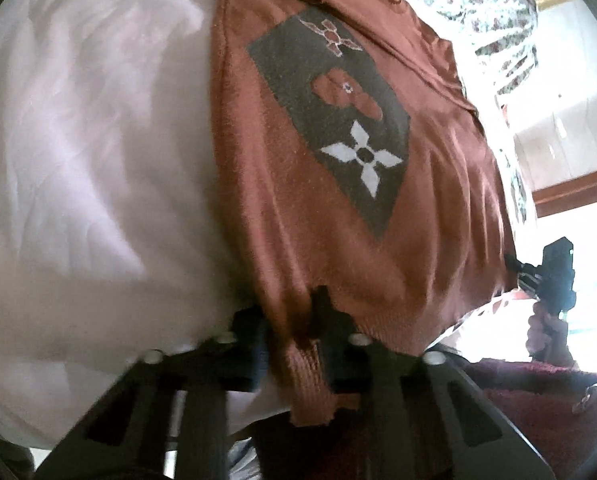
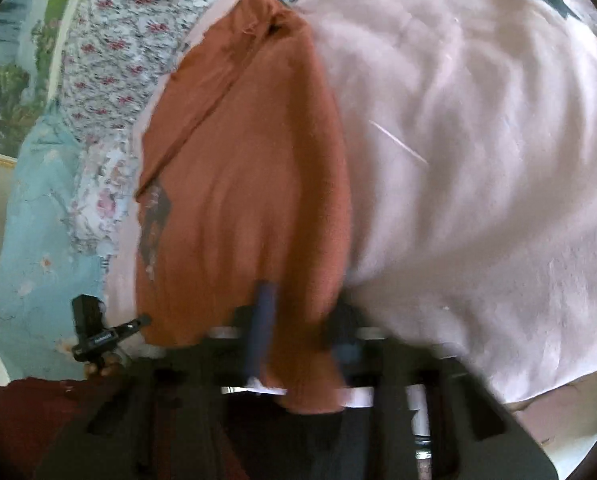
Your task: Fold small clothes
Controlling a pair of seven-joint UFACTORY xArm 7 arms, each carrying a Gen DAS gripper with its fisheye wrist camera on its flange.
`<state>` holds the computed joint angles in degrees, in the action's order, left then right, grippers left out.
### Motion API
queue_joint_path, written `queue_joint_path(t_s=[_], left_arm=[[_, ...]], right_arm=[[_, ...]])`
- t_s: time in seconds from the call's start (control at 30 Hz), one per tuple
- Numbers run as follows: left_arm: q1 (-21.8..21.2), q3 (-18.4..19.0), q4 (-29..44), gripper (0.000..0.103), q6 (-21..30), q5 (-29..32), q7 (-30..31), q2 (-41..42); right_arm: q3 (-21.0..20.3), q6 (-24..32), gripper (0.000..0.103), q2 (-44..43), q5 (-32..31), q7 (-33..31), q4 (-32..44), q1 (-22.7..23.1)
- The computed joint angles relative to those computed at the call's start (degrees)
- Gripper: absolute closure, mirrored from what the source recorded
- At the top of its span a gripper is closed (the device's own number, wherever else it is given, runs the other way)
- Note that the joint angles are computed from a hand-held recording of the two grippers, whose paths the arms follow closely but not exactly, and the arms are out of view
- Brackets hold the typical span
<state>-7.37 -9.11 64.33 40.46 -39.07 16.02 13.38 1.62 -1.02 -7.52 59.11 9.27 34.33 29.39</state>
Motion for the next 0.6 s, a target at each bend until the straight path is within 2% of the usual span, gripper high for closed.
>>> queue_joint_path(t_s=[0.03, 0.07, 0.13, 0.2, 0.3, 0.5, 0.6], left_arm=[[0.48, 0.00, -0.12, 0.097, 0.56, -0.54, 1.08, -0.35], [0.38, -0.04, -0.25, 0.098, 0.25, -0.56, 1.44, -0.73], [0.14, -0.15, -1.28, 0.099, -0.89, -1.29, 2.40, -2.12], [0.43, -0.29, -1.98, 0.100, -1.54, -4.65, 4.15, -3.30], [0.17, 0.02, -1.75, 0.100, -2.37, -7.30, 4.57, -3.98], [-0.18, 0.71, 1.19, 0.101, -4.38, -9.94, 3.68, -4.47], [-0.40, 0.81, 5.72, 0.101, -6.34, -9.18, 2.20, -2.92]], right_arm=[[-2.81, -0.75, 0.097, -0.33, 3.60, -3.60, 0.15, 3.29], [-3.23, -1.22, 0.097, -0.63, 4.80, -5.32, 0.29, 4.17], [-0.17, -0.46, 0.097, -1.78, 0.02, -1.58, -0.35, 0.66], [-2.55, -0.37, 0.097, -2.28, -0.84, -1.63, 0.33, 2.92], [-2.34, -0.55, 0.097, -2.51, -3.51, -0.54, 1.61, 2.17], [-5.64, -1.49, 0.097, -2.62, -3.04, -3.43, 5.66, 4.08], [-9.39, -3.05, 0.097, -1.84, 0.08, -8.20, 9.25, 6.77]])
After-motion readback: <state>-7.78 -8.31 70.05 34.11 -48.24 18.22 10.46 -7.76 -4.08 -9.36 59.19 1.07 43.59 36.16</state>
